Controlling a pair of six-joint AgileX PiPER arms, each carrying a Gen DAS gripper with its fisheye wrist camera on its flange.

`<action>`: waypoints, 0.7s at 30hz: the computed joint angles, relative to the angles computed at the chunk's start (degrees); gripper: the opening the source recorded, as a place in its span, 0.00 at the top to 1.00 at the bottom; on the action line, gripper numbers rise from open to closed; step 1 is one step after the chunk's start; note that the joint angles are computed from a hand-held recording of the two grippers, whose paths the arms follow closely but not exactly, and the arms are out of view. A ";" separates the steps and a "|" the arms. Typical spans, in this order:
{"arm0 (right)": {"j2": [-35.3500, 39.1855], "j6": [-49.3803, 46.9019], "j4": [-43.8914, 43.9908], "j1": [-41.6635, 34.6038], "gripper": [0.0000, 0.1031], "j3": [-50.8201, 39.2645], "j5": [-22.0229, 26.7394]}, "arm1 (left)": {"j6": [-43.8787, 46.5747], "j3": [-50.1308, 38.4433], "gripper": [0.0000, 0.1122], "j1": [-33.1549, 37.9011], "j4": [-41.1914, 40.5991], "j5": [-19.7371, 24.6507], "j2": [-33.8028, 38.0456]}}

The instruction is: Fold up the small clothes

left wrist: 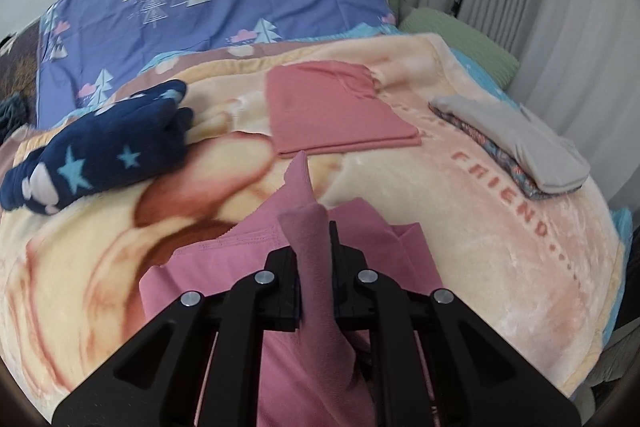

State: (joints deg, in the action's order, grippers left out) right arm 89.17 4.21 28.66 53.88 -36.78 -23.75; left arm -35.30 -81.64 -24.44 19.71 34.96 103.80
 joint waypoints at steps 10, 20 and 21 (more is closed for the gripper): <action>0.91 29.16 -27.50 -9.06 0.96 4.76 -2.67 | 1.86 -17.62 0.91 -5.35 1.42 10.37 15.47; 2.71 45.57 -43.54 -14.11 0.96 6.67 -7.31 | -11.13 -5.54 0.46 -10.50 19.17 6.64 4.03; 2.66 45.87 -43.78 -14.19 0.96 6.89 -7.67 | -14.90 -1.35 0.45 -11.61 23.56 6.28 0.53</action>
